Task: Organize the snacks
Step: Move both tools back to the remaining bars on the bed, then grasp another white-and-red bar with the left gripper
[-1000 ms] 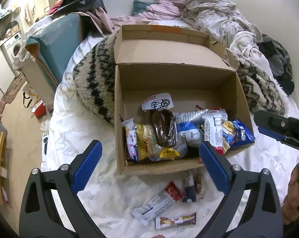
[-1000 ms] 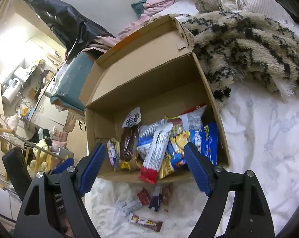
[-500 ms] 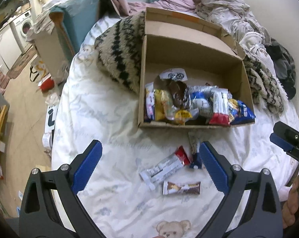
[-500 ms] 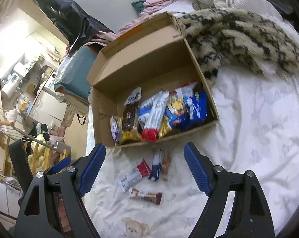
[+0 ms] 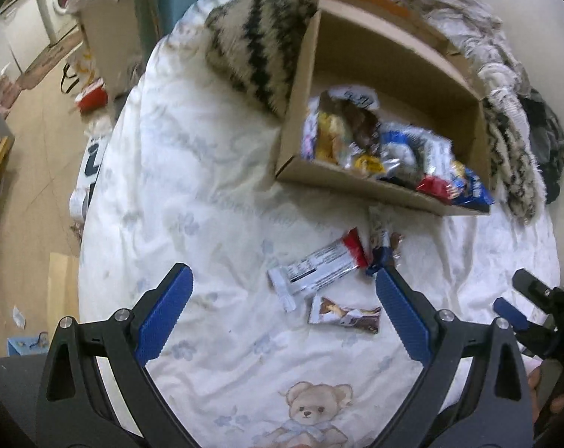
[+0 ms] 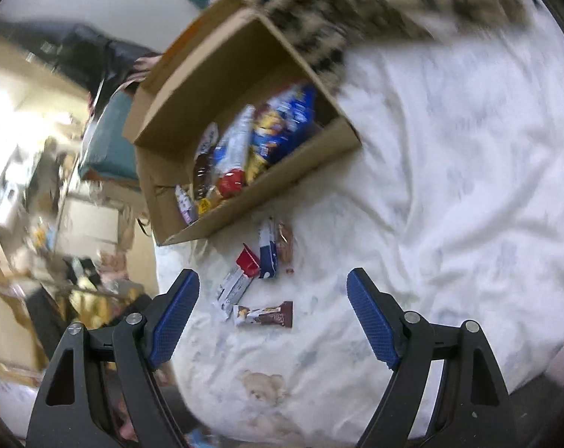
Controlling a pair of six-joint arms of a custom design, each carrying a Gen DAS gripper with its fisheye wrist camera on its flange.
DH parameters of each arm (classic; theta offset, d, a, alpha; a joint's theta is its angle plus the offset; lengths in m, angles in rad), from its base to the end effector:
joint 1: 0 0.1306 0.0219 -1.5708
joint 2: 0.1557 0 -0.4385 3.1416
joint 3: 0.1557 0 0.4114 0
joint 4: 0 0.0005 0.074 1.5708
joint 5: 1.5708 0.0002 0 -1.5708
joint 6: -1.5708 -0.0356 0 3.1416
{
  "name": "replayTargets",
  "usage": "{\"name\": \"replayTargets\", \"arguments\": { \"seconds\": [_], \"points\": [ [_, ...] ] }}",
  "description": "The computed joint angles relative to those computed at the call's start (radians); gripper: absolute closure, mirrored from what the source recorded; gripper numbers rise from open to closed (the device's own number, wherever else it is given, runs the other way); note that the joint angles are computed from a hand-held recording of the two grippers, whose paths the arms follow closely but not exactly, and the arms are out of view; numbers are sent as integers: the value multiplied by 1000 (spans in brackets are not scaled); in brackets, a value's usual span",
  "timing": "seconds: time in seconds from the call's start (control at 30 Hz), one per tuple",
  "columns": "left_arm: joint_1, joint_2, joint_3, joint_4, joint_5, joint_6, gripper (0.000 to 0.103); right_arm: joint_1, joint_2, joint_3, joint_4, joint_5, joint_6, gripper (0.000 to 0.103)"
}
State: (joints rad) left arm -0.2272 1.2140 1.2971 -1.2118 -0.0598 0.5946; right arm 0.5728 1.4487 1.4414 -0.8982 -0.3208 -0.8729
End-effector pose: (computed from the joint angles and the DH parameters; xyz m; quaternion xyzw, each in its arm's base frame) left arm 0.3813 -0.0865 0.4953 -0.1846 0.9576 -0.0608 0.2126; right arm 0.4265 0.2878 0.4809 0.0879 0.9304 0.3264 0.1419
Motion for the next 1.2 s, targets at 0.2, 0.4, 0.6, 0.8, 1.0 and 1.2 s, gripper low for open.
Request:
{"name": "replayTargets", "arguments": {
  "seconds": [0.2,0.4,0.6,0.8,1.0,1.2],
  "points": [
    [-23,55,-13,-25,27,-36,6,0,33,19,-23,-5,-11,19],
    [-88,197,54,-55,9,-346,6,6,47,34,-39,-5,7,19],
    [-105,271,83,-18,-12,-440,18,-2,52,32,-45,-9,4,19],
    [-100,266,51,9,9,-428,76,-5,60,37,-71,-7,5,19],
    [-101,200,57,-35,69,-381,76,1,74,61,-94,3,24,19],
    [-100,125,87,-98,61,-267,76,11,74,66,-94,11,36,19]
  ]
}}
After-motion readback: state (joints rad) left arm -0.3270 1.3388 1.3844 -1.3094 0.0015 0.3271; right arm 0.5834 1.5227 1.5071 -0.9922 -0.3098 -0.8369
